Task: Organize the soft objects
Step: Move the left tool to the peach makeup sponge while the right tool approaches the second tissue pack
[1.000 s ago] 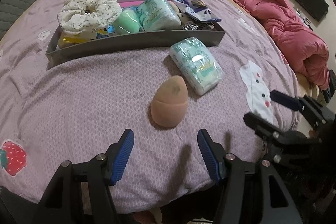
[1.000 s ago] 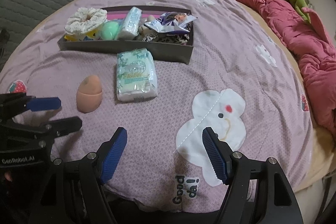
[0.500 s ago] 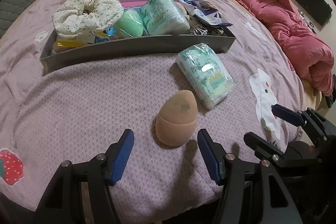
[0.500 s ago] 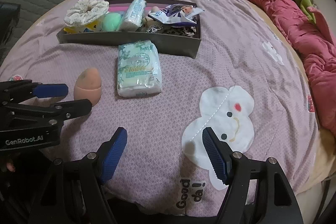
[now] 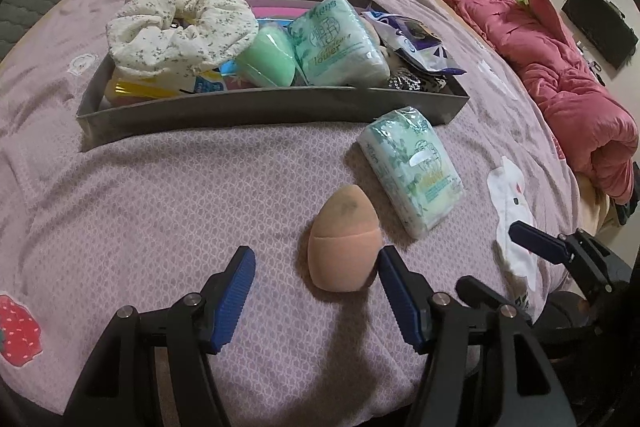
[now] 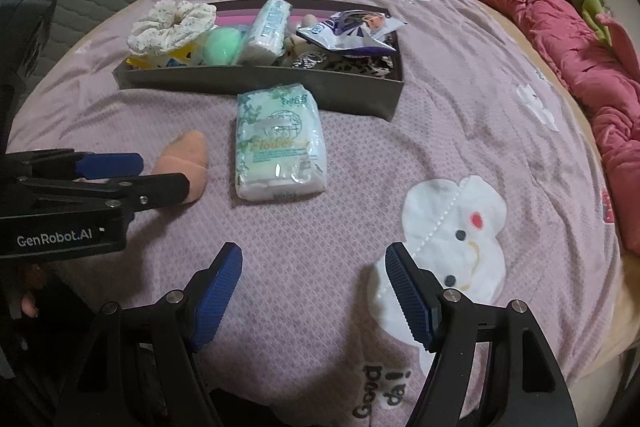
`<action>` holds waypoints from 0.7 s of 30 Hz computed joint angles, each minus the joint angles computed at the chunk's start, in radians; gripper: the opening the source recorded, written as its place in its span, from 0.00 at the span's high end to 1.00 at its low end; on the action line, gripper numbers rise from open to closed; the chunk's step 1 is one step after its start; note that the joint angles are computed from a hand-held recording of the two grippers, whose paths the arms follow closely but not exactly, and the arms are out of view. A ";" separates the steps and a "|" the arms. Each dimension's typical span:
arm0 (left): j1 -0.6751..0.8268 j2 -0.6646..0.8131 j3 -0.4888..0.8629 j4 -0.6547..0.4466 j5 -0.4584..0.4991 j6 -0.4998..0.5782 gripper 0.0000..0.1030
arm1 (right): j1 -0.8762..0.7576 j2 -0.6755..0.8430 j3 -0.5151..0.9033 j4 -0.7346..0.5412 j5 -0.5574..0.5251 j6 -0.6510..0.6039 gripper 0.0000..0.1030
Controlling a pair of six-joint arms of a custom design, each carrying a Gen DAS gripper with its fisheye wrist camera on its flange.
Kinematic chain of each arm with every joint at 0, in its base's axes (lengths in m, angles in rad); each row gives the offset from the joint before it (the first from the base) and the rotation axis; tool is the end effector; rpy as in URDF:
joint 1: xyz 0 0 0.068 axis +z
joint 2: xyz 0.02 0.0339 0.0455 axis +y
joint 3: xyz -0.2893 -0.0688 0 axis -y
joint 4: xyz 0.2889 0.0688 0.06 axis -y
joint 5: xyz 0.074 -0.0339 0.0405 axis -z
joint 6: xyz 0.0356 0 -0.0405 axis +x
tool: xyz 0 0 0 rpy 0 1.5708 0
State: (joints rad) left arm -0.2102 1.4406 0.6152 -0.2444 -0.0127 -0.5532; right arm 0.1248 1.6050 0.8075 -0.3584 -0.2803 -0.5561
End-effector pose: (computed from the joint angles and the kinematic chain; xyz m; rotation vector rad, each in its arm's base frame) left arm 0.2692 -0.0570 0.1326 -0.4586 2.6222 -0.2380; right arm 0.3145 0.0494 0.1388 -0.9655 2.4884 0.2475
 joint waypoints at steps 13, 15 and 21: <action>-0.019 0.104 0.068 0.012 0.014 0.035 0.38 | 0.007 0.040 0.030 0.033 -0.028 0.021 0.27; -0.026 0.121 0.083 0.006 -0.003 0.039 0.38 | 0.008 0.040 0.031 0.033 -0.023 0.022 0.27; -0.020 0.146 0.110 0.002 -0.024 0.044 0.38 | 0.015 0.053 0.035 0.042 -0.027 0.011 0.27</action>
